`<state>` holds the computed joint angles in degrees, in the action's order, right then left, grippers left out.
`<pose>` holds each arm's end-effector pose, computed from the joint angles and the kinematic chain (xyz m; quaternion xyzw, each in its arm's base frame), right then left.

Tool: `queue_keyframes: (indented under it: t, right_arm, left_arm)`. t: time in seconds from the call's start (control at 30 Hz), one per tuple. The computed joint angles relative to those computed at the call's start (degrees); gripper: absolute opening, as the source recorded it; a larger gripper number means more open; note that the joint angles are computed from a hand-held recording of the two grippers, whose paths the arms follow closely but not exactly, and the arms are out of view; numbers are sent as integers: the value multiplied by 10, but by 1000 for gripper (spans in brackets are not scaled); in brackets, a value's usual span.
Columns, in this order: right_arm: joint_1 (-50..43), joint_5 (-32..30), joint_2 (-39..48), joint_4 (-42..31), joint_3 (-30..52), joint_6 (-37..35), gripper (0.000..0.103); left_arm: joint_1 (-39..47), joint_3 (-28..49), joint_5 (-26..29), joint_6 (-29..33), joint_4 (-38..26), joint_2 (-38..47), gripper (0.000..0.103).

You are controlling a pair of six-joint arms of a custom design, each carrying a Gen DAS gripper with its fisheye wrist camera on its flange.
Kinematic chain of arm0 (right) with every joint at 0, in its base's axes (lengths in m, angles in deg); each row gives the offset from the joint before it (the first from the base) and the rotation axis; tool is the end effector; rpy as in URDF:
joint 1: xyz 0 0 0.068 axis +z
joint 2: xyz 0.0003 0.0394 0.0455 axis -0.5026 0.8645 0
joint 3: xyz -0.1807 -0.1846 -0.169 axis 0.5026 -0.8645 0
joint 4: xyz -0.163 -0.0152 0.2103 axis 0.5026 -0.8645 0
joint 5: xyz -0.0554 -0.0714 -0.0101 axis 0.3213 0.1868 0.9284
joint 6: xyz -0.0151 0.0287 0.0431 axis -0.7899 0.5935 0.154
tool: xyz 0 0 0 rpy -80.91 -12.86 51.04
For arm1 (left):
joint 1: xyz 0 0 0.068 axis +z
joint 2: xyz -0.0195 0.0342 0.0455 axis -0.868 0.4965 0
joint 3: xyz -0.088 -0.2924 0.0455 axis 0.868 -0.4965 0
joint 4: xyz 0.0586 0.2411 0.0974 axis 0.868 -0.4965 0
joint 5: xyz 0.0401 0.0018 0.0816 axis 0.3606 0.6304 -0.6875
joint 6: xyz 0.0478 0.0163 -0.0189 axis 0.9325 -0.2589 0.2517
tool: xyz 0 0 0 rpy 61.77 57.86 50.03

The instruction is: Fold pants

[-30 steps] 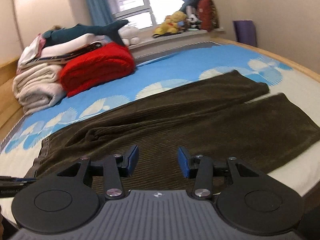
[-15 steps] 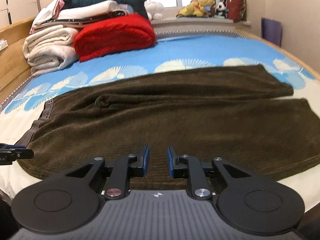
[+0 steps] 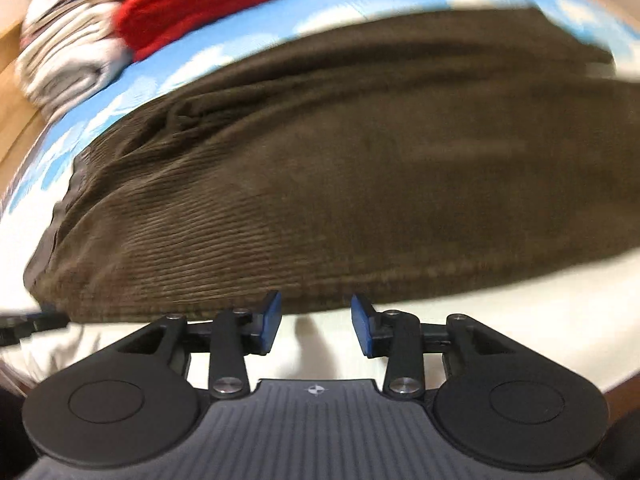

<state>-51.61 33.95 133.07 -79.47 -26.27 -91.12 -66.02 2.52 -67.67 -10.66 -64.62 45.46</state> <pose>0.2831 -0.0911 0.1635 -0.1283 0.9507 0.2032 0.1960 0.1369 -0.0151 0.1705 -0.1690 0.9531 -0.0862 0.2358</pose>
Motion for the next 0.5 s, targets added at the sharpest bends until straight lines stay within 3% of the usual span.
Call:
queue_keyframes:
  t: [0.2,0.4,0.5]
  right_arm:
    - [-22,-20,55,-29,45,81,40]
    - [-21,-36,77,-17,64,125,40]
    - [-21,-39,84,-7,66,148,39]
  left_arm:
    - [31,-2,45,-9,50,98,40]
    - [96,-17,90,-58,122,126,42]
    - [99,-21,84,-81,143,130,42]
